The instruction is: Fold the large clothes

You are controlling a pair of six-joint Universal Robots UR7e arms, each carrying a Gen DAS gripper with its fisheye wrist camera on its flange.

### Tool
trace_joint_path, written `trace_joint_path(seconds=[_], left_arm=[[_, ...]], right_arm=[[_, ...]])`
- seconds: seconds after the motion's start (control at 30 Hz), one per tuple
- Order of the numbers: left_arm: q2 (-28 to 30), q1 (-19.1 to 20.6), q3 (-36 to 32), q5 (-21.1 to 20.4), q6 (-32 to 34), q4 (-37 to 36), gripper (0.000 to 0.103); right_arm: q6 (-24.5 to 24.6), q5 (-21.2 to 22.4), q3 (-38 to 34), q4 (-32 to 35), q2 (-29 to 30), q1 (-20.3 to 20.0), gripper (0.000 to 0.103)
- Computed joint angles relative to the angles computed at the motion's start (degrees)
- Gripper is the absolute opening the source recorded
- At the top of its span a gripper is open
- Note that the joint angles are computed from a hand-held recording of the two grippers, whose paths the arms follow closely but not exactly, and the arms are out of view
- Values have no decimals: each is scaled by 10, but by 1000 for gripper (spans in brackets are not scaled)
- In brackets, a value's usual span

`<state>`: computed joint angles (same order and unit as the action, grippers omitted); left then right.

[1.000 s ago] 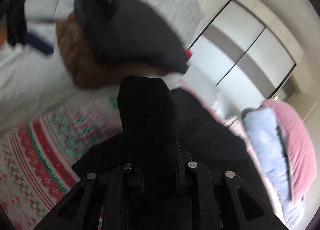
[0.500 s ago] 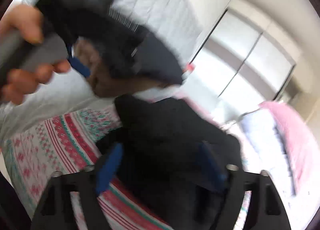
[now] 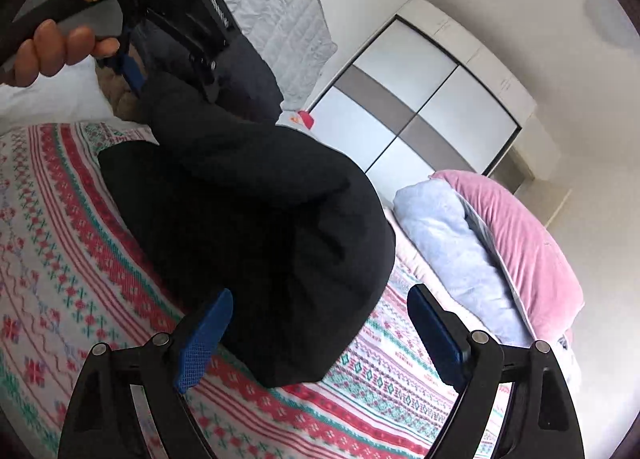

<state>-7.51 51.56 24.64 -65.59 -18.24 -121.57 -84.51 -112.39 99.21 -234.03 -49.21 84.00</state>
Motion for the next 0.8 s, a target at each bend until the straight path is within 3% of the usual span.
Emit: trace_joint_path(seconds=[0.1,0.23,0.33,0.5,0.53,0.63,0.7,0.8], left_arm=[[4,4,-10,-1,-16,14,81],[-13,9,13,-13,-34,-2,81],[-7,9,2,-11,-25,14,82],[30,8,-63,-11,-34,63,81],[33,7,-68,-9,-31,67,73],[29,4,-57,-6,-27,67,58],[16,2,-32,-8,-15,49,53],[2,1,-6,-17,-15,32,48]], right_arm=[[-2,17,2,-35,4,-3,90],[69,-36,20,1,-20,-5,90],[38,-42,24,-18,-12,-13,90],[-5,-44,-30,-15,28,-1,89],[-13,-52,-46,-10,38,1,86],[-59,-72,-95,-40,71,1,44],[-27,-77,-81,-11,49,0,34],[-78,-79,-85,-42,53,-3,26]])
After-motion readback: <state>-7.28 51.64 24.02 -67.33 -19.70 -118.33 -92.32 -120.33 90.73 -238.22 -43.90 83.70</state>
